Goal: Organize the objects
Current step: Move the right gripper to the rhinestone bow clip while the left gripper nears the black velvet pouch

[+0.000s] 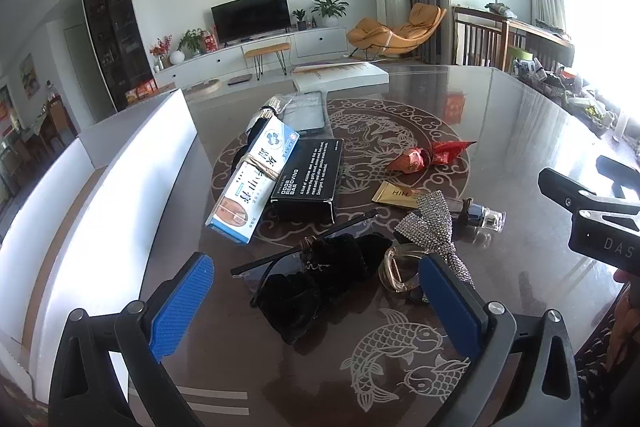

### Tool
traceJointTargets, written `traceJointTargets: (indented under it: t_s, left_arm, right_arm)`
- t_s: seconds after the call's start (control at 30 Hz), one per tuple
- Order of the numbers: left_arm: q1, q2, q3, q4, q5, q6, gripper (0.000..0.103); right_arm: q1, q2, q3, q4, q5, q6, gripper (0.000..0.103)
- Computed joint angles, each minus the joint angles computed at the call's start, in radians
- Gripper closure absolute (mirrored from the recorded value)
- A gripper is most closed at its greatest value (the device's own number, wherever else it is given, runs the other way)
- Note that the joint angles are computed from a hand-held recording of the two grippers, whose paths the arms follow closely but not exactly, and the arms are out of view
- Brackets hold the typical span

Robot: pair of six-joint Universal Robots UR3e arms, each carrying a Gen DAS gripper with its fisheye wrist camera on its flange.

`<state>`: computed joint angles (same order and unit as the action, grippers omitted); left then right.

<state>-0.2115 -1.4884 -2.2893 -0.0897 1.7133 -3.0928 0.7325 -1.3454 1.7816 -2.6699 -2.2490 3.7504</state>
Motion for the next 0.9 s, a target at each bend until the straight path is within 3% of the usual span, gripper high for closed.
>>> traceJointTargets:
  t_s: [0.9]
  left_arm:
    - [0.018, -0.005, -0.021, -0.028, -0.019, 0.007, 0.0]
  right_arm:
    - [0.007, 0.015, -0.01, 0.004, 0.018, -0.019, 0.0]
